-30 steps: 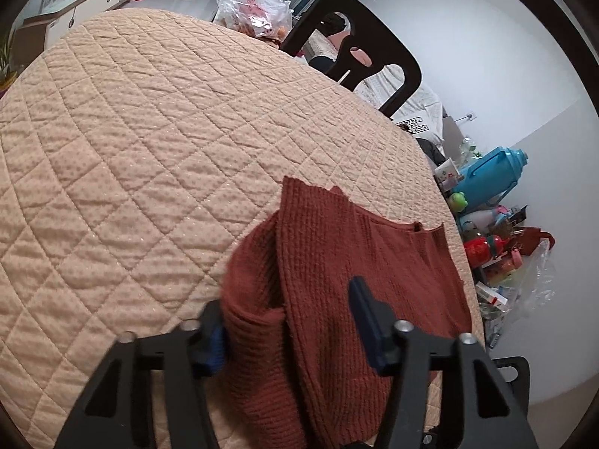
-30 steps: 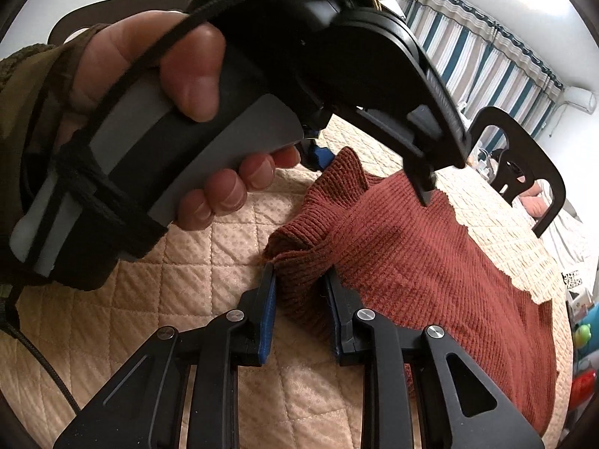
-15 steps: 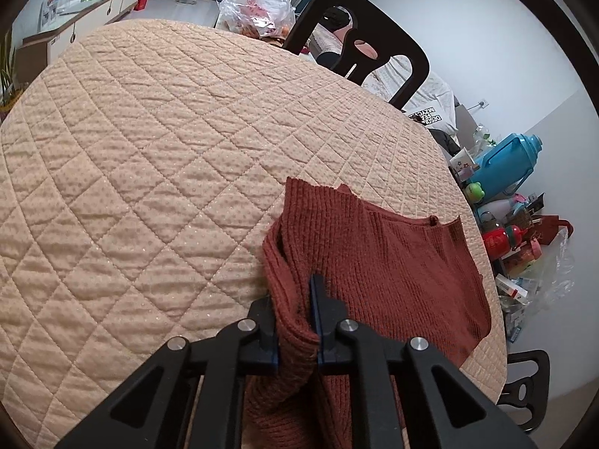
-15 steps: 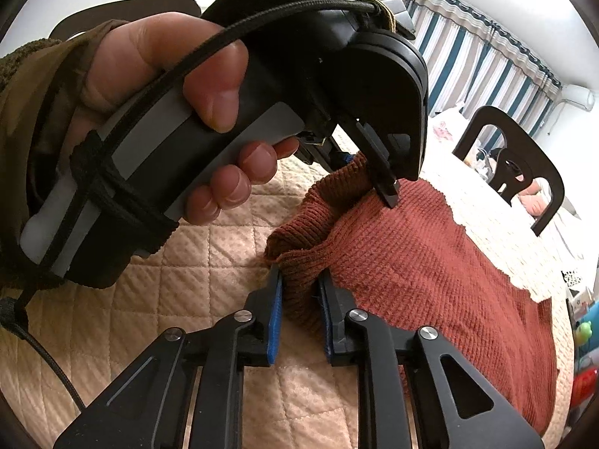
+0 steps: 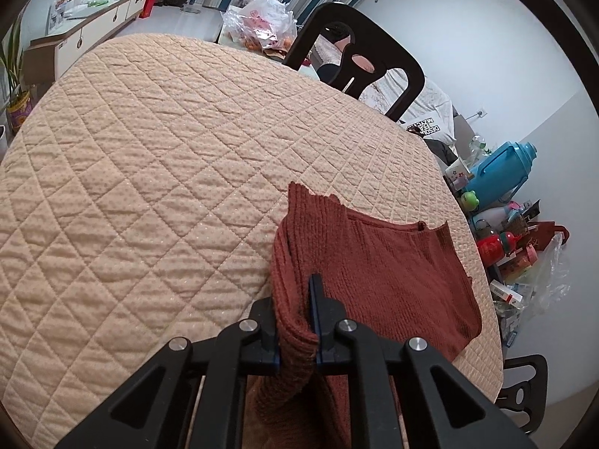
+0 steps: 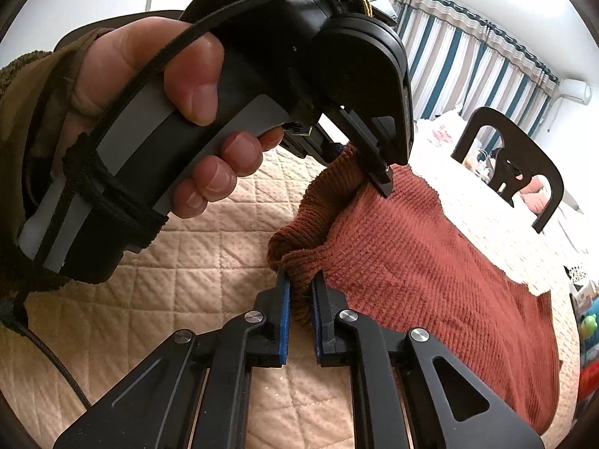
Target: Fold small clothes
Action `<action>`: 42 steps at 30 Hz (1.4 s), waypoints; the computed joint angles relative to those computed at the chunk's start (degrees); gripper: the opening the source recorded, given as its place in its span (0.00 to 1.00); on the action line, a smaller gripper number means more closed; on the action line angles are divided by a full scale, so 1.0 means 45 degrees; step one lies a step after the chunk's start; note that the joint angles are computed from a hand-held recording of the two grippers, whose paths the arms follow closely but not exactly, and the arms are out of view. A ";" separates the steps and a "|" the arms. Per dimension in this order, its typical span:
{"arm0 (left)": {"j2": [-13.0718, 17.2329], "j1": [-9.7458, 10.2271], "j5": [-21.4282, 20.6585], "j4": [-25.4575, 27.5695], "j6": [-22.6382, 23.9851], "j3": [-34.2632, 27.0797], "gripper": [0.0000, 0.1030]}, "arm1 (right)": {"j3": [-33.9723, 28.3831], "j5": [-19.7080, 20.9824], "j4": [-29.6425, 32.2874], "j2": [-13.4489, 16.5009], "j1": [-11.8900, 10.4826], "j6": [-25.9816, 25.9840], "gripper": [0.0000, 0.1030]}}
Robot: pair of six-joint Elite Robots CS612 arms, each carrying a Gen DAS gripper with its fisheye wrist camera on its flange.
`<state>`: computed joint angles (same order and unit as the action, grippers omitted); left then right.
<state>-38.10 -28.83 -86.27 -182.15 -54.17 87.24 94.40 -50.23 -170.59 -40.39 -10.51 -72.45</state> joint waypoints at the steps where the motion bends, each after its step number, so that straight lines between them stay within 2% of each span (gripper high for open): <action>1: -0.0041 -0.0015 0.0046 -0.0018 -0.0066 0.0049 0.13 | 0.0020 0.0069 -0.0040 -0.0003 -0.0013 -0.0002 0.08; 12: -0.0901 -0.0332 0.0963 -0.0173 -0.0505 0.1256 0.13 | 0.0516 0.1116 0.1189 -0.0514 -0.0211 -0.0828 0.08; 18: -0.1262 -0.0551 0.1502 -0.0134 -0.0510 0.1455 0.13 | 0.0567 0.1954 0.1794 -0.0726 -0.0410 -0.1011 0.08; 24: -0.1290 -0.0752 0.1809 0.0056 -0.0324 0.1010 0.13 | 0.0218 0.2659 0.2042 -0.0718 -0.0681 -0.0351 0.08; 28: -0.1178 -0.0843 0.1900 0.0242 -0.0236 0.0579 0.13 | 0.0189 0.2939 0.1746 -0.0727 -0.0865 0.0225 0.08; 36: -0.0904 -0.1020 0.2062 0.0724 0.0155 -0.0301 0.13 | 0.0201 0.3325 0.1711 -0.0839 -0.1245 0.1119 0.08; 42: -0.0567 -0.1060 0.1832 0.1021 0.0345 -0.1064 0.13 | 0.0184 0.3398 0.1453 -0.0865 -0.1433 0.1967 0.08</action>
